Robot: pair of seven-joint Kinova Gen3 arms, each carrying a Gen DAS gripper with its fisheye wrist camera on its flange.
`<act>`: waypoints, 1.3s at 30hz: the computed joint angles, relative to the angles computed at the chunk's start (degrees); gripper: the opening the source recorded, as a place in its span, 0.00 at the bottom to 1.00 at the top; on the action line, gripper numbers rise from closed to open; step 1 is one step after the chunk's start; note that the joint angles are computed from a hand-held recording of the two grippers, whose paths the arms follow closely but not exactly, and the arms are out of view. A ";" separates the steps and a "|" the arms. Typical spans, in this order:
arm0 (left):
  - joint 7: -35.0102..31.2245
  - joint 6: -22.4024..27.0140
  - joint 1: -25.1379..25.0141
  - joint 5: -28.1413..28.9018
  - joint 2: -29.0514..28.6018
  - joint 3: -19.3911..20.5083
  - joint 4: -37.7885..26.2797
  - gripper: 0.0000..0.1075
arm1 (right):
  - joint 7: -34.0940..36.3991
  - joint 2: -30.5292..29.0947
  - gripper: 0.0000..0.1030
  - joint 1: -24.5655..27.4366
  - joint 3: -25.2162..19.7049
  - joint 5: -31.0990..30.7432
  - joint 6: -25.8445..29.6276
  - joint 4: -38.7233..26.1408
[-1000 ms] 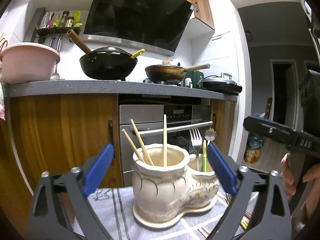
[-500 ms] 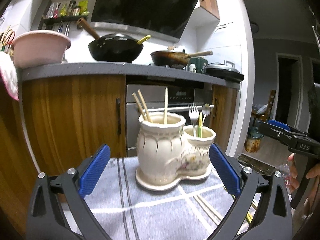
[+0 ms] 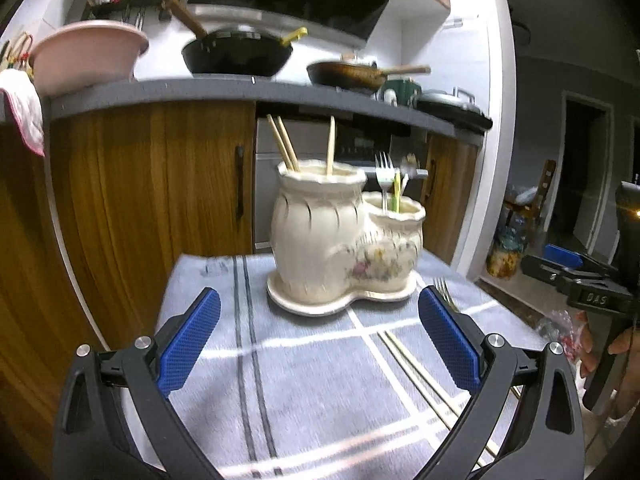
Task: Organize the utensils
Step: 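Withdraw both tools and lower them toward the remaining utensils on the cloth, then close left tool on another chopstick while right tool closes on another gold fork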
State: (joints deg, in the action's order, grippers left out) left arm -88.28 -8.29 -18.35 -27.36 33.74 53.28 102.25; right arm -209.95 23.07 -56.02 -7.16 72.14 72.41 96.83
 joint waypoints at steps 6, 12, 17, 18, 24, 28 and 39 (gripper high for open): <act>-3.39 8.13 2.60 2.35 -0.08 -0.28 -2.10 0.91 | 3.57 0.71 0.95 0.98 0.09 -3.45 -1.97 -1.34; -6.91 13.45 7.48 6.73 -0.89 -4.43 -4.28 0.91 | 5.23 0.47 0.95 2.24 0.66 -6.64 -4.27 -1.70; -9.62 17.31 9.98 10.38 -0.60 -6.27 -6.37 0.91 | 8.36 1.11 0.95 3.79 1.19 -10.41 -6.56 -3.14; -10.28 17.98 10.31 11.05 -0.44 -6.44 -6.72 0.91 | 9.47 1.28 0.95 4.20 1.31 -11.45 -7.14 -3.54; -13.77 19.94 14.33 14.16 -1.03 -10.22 -7.68 0.91 | 16.97 2.87 0.89 5.36 2.34 -16.54 -9.03 -6.65; -16.42 20.28 16.09 16.21 -1.45 -12.02 -7.62 0.91 | 21.71 3.64 0.57 5.98 3.17 -19.92 -10.60 -8.59; -24.07 24.00 17.96 23.27 -1.88 -14.18 -8.85 0.91 | 29.68 4.48 0.25 7.91 5.64 -27.49 -16.02 -10.93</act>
